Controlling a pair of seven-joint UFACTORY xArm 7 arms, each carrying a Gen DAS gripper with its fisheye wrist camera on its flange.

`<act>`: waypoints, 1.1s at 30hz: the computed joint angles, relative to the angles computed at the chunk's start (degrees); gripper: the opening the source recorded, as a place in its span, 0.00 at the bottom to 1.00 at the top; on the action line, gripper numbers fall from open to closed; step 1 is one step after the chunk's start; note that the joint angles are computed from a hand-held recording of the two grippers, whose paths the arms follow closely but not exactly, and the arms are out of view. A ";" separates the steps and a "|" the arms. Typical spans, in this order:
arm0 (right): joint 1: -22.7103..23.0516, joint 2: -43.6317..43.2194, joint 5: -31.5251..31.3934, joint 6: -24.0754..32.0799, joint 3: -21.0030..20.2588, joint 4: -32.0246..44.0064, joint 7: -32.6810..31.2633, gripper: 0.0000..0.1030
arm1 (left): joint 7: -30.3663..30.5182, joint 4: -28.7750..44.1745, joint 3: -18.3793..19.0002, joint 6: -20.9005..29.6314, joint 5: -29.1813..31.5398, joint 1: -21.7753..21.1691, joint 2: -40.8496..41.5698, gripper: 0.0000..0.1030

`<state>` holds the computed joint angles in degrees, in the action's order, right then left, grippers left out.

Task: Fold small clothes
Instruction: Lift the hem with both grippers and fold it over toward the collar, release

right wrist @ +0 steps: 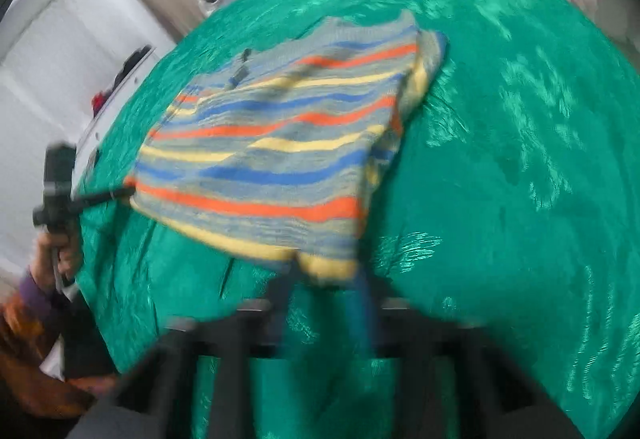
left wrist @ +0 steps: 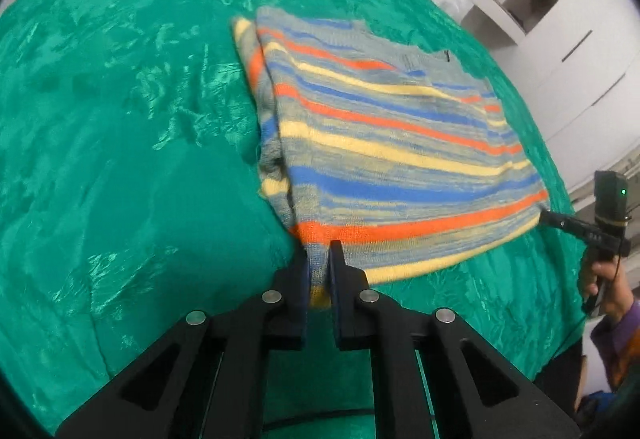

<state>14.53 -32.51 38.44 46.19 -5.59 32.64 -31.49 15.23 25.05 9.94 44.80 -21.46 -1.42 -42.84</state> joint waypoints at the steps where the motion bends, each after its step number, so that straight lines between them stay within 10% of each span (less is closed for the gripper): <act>1: -0.12 0.17 1.06 1.70 -1.16 0.57 0.80 0.12 | 0.39 0.76 0.62 2.40 0.69 0.40 -0.64 0.05; 9: -4.41 -1.51 -7.54 4.52 1.10 -2.31 4.97 0.00 | -1.84 1.83 -3.69 3.18 5.48 1.79 2.68 0.06; 13: -3.92 -3.40 -3.79 3.42 -1.44 -4.04 3.62 0.00 | -4.63 0.04 -4.34 3.02 6.15 2.36 -1.55 0.24; 18: -6.55 -7.54 -8.19 2.36 0.36 -2.64 7.58 0.34 | -7.72 -3.51 -5.60 0.67 10.46 5.17 -10.33 0.57; 28: 6.27 22.91 3.07 1.22 6.52 29.92 9.21 0.43 | -17.80 -14.11 -5.03 -17.54 19.95 16.54 -11.19 0.70; 33: 5.96 40.90 -4.08 -0.12 13.05 46.11 17.72 0.40 | -18.03 -18.77 -5.30 -24.32 20.01 16.01 -13.58 0.74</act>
